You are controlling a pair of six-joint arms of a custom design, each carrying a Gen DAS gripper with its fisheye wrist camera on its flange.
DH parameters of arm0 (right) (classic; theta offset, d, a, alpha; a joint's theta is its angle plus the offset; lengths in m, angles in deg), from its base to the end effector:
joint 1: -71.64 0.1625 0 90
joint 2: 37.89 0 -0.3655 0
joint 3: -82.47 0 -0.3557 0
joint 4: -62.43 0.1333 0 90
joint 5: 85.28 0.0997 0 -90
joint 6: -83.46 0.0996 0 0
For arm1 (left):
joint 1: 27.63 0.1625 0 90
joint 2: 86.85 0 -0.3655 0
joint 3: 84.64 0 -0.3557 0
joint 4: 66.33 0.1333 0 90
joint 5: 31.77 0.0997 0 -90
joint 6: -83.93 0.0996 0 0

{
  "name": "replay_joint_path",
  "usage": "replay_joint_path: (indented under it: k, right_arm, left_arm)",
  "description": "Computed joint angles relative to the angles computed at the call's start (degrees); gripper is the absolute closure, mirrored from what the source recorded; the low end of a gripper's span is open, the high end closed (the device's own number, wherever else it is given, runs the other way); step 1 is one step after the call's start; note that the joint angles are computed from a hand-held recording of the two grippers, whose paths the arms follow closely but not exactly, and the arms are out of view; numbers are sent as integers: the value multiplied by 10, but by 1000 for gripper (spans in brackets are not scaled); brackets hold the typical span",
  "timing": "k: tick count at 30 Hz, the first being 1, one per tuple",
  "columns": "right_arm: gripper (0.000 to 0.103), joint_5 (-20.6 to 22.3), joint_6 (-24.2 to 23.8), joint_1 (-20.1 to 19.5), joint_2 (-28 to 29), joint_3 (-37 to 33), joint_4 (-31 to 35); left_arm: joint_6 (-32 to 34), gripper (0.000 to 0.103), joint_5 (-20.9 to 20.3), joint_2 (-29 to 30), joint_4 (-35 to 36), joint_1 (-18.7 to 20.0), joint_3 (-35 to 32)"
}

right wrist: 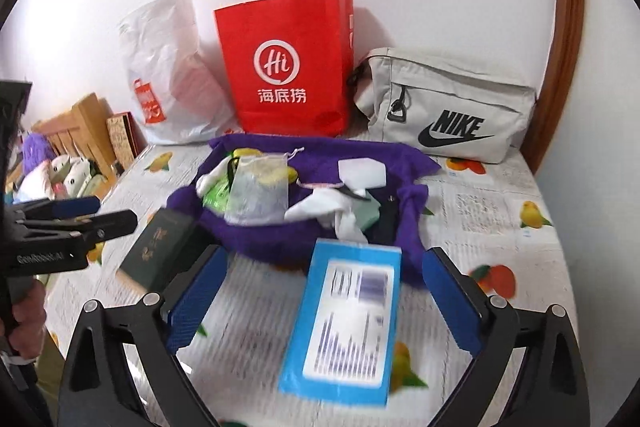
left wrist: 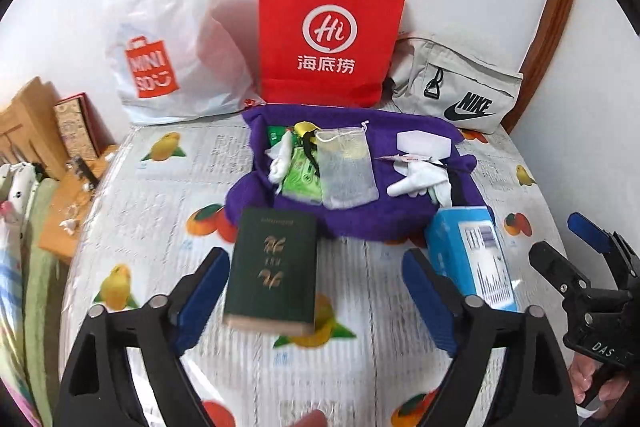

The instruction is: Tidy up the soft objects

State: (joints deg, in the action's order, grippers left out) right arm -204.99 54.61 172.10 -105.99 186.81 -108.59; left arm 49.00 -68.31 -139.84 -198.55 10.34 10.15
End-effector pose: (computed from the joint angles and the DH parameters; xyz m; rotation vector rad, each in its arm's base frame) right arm 0.1833 -0.5305 0.3002 0.5558 -2.3296 0.8673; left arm -0.3302 -0.5283 0.1587 0.3440 2.3173 -0.8181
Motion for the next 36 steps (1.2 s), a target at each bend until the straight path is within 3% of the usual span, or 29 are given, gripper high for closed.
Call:
replay_joint_path:
  k: [5,18,36]
  right_arm:
    - [5,-3,23,17,-56,65,-5]
    - [5,-49,69,56,-139,166,-38]
    - [5,-61,78,68,-198,221,-41]
  left_arm:
    - [-55,10,37,-35,25,-37,55]
    - [-146,10,42,-120,28,-115,173]
    - [-207,10,47,-142,75,-152,202]
